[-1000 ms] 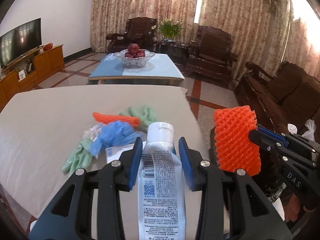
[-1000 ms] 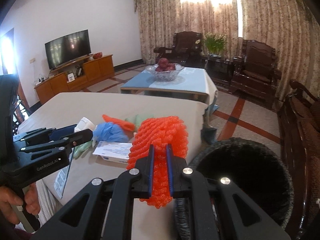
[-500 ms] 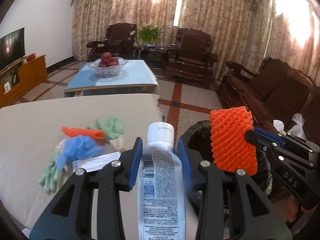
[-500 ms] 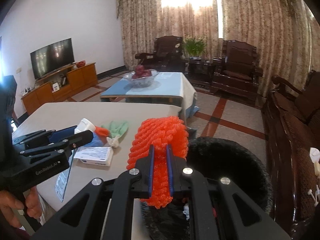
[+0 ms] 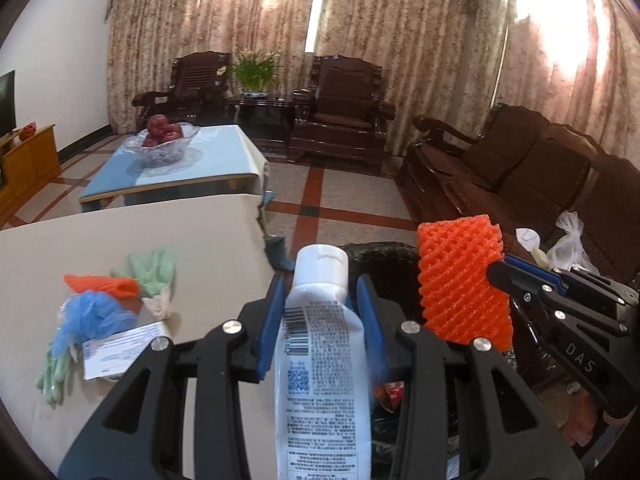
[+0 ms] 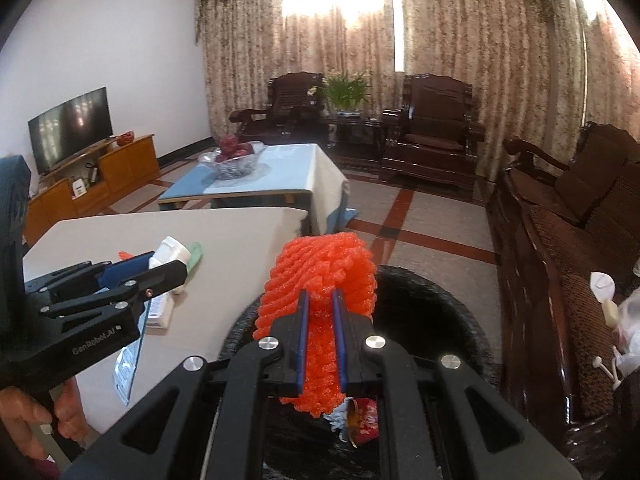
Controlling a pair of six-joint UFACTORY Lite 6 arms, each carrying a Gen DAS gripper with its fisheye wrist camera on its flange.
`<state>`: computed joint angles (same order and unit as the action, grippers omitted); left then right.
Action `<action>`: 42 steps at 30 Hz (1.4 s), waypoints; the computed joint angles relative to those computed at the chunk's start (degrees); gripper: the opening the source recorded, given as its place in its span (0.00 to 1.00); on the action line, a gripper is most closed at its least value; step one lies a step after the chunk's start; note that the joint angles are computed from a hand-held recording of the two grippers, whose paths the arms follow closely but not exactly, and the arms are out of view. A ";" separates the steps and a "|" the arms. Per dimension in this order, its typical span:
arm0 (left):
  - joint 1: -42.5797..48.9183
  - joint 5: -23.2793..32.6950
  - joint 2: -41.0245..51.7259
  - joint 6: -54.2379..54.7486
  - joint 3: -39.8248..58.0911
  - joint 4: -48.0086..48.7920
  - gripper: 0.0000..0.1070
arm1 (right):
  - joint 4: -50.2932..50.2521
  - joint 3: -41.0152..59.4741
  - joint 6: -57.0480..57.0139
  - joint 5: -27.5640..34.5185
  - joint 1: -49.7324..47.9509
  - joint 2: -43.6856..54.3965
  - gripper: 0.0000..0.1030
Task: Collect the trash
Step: 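Carry the lotion bottle with the left tool while the right tool carries the foam net over the bin, then open both tools to drop the bottle and foam net into the bin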
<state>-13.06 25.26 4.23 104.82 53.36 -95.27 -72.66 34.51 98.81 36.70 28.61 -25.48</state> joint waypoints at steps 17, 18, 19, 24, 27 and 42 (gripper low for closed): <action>-10.14 -2.23 11.40 9.50 6.47 -11.81 0.34 | -0.17 -6.80 -3.08 -6.83 -14.01 -3.23 0.11; -10.48 -2.39 12.03 9.77 6.84 -12.17 0.34 | -0.65 -7.11 -2.69 -7.65 -15.13 -2.95 0.11; -10.91 -2.54 12.89 10.40 7.32 -12.86 0.34 | -1.02 -7.45 -2.42 -8.23 -15.96 -2.87 0.11; -12.07 -2.56 16.78 11.15 9.50 -13.12 0.34 | -3.71 -9.09 -0.86 -10.42 -19.43 -1.96 0.12; -12.41 -2.51 18.45 9.48 10.90 -11.97 0.52 | -4.69 -9.04 0.40 -9.18 -19.82 0.19 0.15; -6.27 -2.82 12.64 8.07 7.99 -8.14 0.83 | -6.39 -9.96 7.90 -0.11 -13.30 -1.13 0.94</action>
<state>-19.33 22.44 16.87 112.89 61.35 -103.41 -79.05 24.54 106.71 36.58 15.31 -26.60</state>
